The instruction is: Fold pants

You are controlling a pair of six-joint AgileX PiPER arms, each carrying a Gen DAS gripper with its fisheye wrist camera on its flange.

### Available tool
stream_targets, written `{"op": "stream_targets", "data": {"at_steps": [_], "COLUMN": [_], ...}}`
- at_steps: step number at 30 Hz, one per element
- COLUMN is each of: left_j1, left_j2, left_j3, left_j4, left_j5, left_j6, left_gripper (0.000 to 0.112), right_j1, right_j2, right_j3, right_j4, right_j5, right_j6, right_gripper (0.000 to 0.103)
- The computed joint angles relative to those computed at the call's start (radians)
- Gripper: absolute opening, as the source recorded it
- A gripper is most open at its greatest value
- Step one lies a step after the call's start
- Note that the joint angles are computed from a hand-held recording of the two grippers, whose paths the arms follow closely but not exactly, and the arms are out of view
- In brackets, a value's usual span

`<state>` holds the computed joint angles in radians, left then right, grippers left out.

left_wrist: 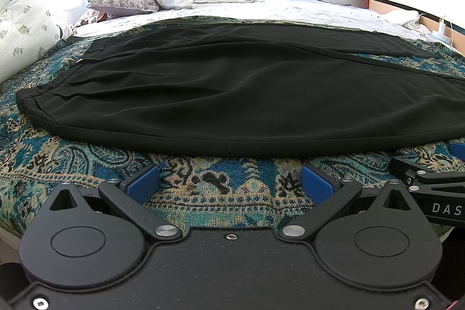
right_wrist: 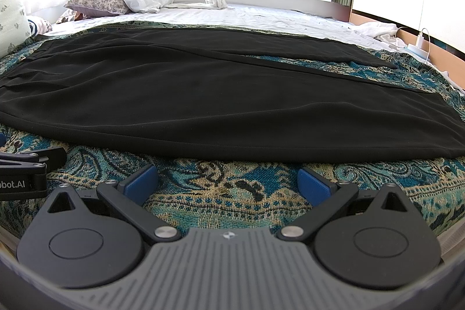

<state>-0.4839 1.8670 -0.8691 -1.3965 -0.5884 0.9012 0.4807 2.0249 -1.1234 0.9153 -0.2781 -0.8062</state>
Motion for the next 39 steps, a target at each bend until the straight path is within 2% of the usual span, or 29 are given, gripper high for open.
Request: {"op": "stream_targets", "data": {"at_steps": [24,31,34,35,37,39], "left_j1": [0.000,0.043,0.074,0.085,0.118,0.166], "left_j2": [0.000,-0.008,-0.031,-0.049,-0.079,-0.117], "left_j3": [-0.002,-0.076,-0.106,-0.090,-0.068,-0.035], "left_j4": [-0.009,-0.180,-0.302,-0.303,-0.257,-0.180], "left_j5": [0.001,0.071,0.112,0.119,0.117,0.118], "left_j6": [0.009,0.214,0.366,0.368,0.323,0.249], "left_gripper": [0.103,0.103,0.103,0.103,0.103,0.103], "right_j1": [0.003,-0.005,-0.026,-0.037,-0.062,-0.089], "right_j2": [-0.002,0.012,0.004,-0.005,-0.029,-0.048], "right_j3": [0.006,-0.018,-0.046,-0.044,-0.036,-0.012], "right_j4": [-0.008,0.017,0.114,0.117,0.065,-0.060], "right_j5": [-0.004,0.016,0.075,0.092,0.131,0.115], "right_j6": [0.011,-0.012,-0.117,-0.126,-0.073,0.053], "right_gripper": [0.103,0.103,0.103,0.103,0.103,0.103]}}
